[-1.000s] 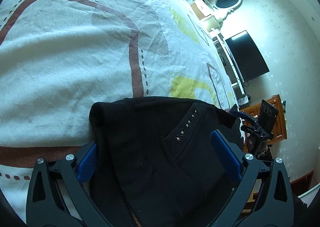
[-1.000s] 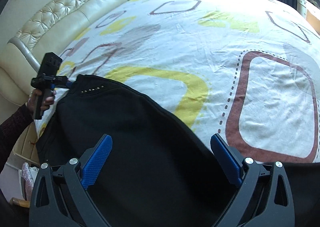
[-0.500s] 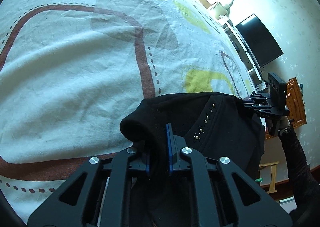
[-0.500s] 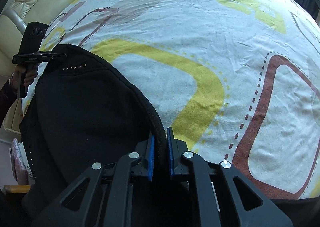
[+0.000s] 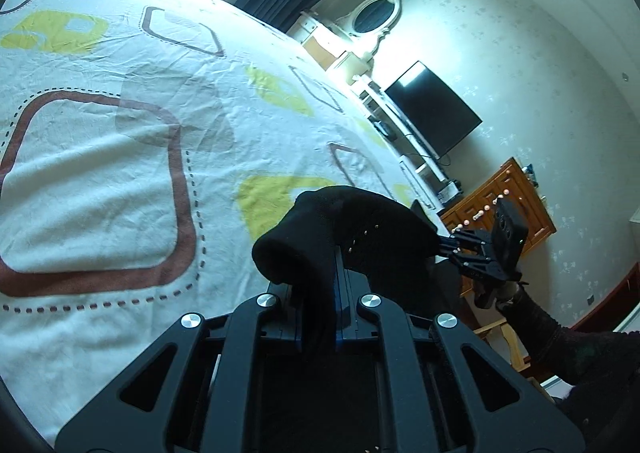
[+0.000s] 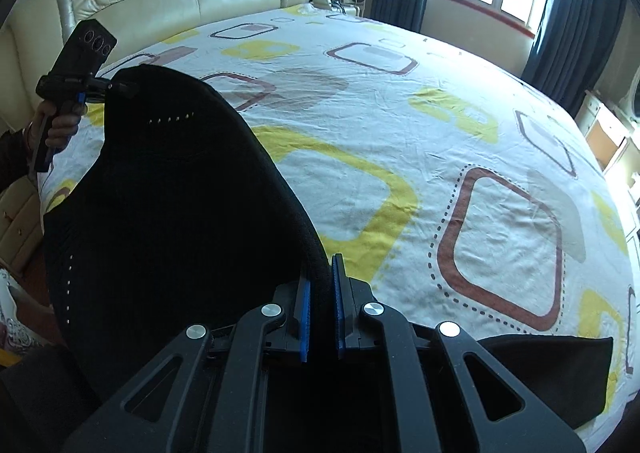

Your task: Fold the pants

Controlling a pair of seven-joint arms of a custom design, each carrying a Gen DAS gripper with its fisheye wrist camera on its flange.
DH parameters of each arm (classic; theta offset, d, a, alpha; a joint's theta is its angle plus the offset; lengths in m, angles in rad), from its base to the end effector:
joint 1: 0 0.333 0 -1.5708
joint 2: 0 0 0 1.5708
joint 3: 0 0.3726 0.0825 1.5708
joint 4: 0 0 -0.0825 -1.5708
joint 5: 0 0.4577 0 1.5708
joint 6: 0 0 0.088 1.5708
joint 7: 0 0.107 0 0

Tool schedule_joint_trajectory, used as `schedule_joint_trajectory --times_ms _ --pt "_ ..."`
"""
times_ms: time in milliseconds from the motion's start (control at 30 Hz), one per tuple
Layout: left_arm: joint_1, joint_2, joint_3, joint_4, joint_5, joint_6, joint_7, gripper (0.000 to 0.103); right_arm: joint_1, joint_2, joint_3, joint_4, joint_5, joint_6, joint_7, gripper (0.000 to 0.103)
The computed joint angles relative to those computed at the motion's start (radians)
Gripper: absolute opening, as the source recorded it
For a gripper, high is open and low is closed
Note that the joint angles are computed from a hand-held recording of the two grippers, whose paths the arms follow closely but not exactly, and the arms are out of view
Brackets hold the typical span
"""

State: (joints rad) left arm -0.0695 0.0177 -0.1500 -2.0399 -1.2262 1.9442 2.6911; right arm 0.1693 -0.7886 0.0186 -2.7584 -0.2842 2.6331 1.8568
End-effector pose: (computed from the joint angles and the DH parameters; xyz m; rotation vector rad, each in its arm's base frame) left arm 0.5996 -0.1985 0.4864 0.9207 -2.1692 1.3292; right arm 0.3744 0.0787 0.5212 -1.9350 1.7465 -0.7306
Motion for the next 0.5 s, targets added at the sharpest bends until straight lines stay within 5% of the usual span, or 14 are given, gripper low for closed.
schedule_joint_trajectory --times_ms 200,300,500 --pt "0.011 -0.182 0.048 -0.214 0.0 -0.025 0.059 0.011 0.041 -0.219 0.13 -0.151 -0.032 -0.055 0.131 0.01" --pt "0.01 -0.25 0.071 -0.315 0.037 -0.016 0.018 0.024 0.11 -0.276 0.176 -0.201 -0.041 -0.128 0.188 0.011" --pt "0.01 -0.35 0.094 -0.471 0.081 0.045 -0.07 0.032 0.235 -0.297 0.176 -0.248 -0.015 -0.202 0.277 0.019"
